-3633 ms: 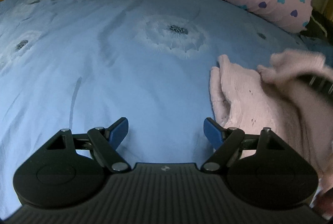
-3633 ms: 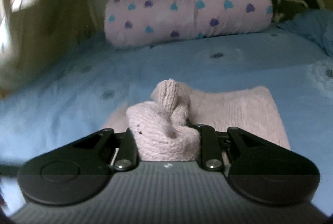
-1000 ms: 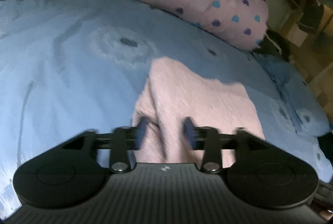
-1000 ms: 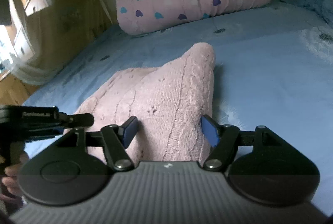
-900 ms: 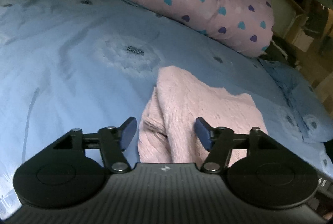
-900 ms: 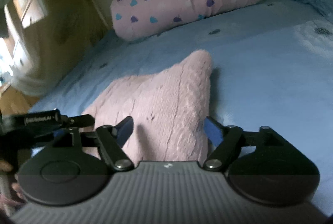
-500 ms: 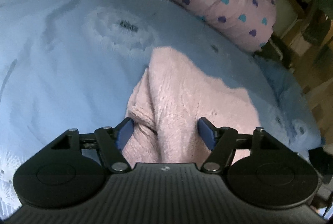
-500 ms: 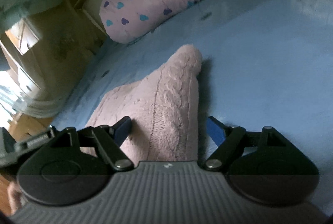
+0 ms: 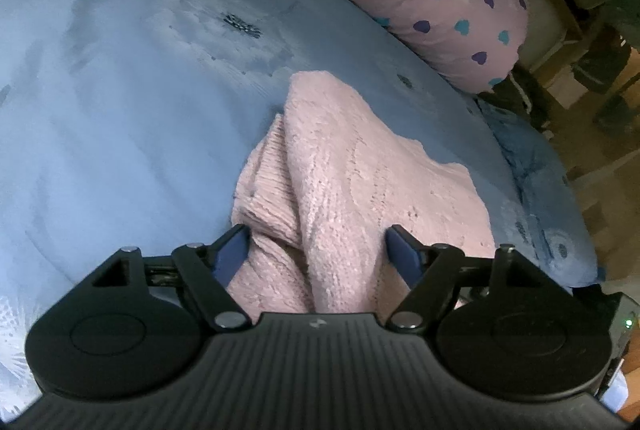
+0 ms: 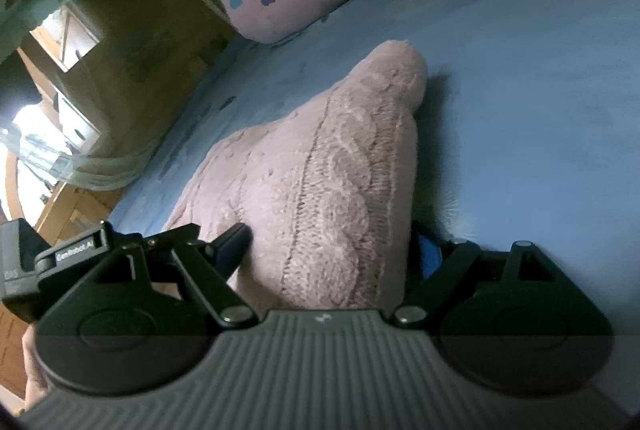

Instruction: Fold small clothes

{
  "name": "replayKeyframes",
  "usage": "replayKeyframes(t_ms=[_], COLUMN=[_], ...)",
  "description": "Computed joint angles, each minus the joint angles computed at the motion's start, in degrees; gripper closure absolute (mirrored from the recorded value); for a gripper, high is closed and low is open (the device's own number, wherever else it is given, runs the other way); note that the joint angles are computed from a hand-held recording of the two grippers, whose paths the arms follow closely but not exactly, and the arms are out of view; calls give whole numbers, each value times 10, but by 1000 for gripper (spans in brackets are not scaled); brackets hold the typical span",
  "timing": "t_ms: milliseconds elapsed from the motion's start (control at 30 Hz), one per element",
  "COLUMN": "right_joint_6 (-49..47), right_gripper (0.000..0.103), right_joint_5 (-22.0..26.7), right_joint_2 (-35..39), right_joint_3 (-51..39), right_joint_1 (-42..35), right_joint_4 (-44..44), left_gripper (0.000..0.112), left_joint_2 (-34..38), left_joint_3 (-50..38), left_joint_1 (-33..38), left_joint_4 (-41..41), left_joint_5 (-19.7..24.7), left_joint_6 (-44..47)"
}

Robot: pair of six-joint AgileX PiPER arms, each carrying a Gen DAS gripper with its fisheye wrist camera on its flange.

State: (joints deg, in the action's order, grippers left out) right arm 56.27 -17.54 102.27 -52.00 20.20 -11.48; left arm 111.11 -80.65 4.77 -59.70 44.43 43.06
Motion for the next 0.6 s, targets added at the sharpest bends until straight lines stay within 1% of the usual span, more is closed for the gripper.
replayKeyframes(t_ms=[100,233,267,300,333,367,400,500,600], right_joint_6=[32,92,94,94,99,109,102,66,28], right_gripper=[18,19,25,31,34,39,43,49,52], right_joint_5=[-16,-30,-31,-30,-33,-36,-40,-39,-23], right_joint_2=[8,22,23,24,24,23,21,10,-5], right_joint_3=[-2,-14,-15,-16,-15,-15,-10,-2,-2], right_joint_1=[-6,-17,-17,-16,-16,-16,-15,-6,8], right_joint_4=[-34,-93,-92,-87,-87,-89,-79,-38,8], left_gripper=[32,32,34,40,43,48,51,56,62], left_joint_2=[4,0,0,1,2,4,3,-6,-18], left_joint_3=[1,12,11,11,11,9,9,17,27], left_joint_1=[-1,-10,-10,-9,-6,-3,-1,0,2], left_joint_4=[-11,-20,-21,-23,-31,-36,-38,-41,-46], left_joint_5=[3,-10,-10,-6,2,11,14,11,8], left_joint_6=[13,30,32,34,38,39,38,43,47])
